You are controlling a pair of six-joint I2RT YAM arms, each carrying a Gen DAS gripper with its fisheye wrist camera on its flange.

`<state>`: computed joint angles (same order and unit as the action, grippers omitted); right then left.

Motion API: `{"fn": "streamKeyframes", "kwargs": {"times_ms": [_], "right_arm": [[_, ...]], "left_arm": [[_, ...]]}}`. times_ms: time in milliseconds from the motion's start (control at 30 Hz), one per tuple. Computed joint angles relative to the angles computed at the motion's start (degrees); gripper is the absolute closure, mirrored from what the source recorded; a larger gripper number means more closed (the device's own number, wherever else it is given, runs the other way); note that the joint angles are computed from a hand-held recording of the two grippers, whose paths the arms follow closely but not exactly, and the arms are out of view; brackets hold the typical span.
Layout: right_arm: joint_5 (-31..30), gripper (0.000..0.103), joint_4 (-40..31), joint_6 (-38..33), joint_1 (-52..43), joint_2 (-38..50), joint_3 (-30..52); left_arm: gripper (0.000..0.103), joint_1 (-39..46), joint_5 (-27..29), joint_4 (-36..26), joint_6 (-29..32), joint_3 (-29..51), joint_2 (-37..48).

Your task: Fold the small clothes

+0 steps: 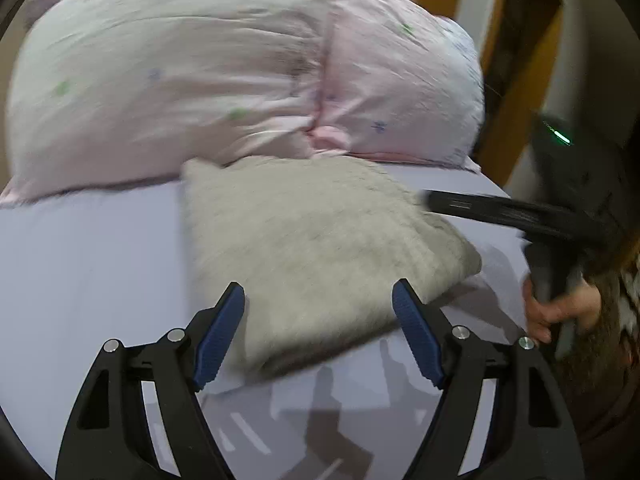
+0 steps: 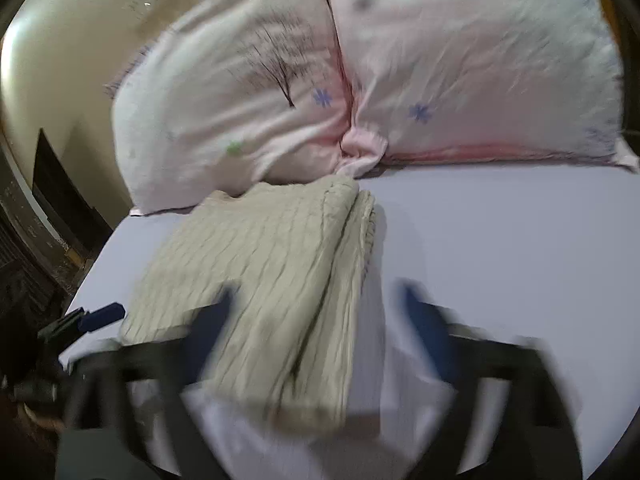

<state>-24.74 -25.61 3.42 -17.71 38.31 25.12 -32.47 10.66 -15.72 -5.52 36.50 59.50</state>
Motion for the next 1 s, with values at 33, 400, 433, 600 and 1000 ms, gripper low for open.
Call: {"fn": "streamKeyframes", "kwargs": {"times_ms": [33,400,433,600,1000], "right_arm": [[-0.31,0.002,-3.81,-0.42,-0.62,-5.13,-0.64],[33.57,0.002,-15.07,22.60,35.93,-5.80,-3.25],[36.67,0.002,-13.91,24.17,38.56,-3.43,-2.89],[46.39,0.002,-13.94,28.97,47.84,3.96,-2.08],[46.64,0.002,-13.23,28.96,48.27,4.60,-2.32]], "left_arm": [[0.021,0.50,-1.08,-1.57,-0.88,-0.89,-1.83],[0.005,-5.19,-15.94,-8.13,-6.08,0.13,5.47],[0.005,-5.61,-16.41,-7.88,-6.33,-0.17,5.79],[0.001,-7.00,-18.93,-7.96,-6.96,0.19,7.44],[0.001,-7.18,-20.74,-8.43,-6.44,1.18,9.09]]}}
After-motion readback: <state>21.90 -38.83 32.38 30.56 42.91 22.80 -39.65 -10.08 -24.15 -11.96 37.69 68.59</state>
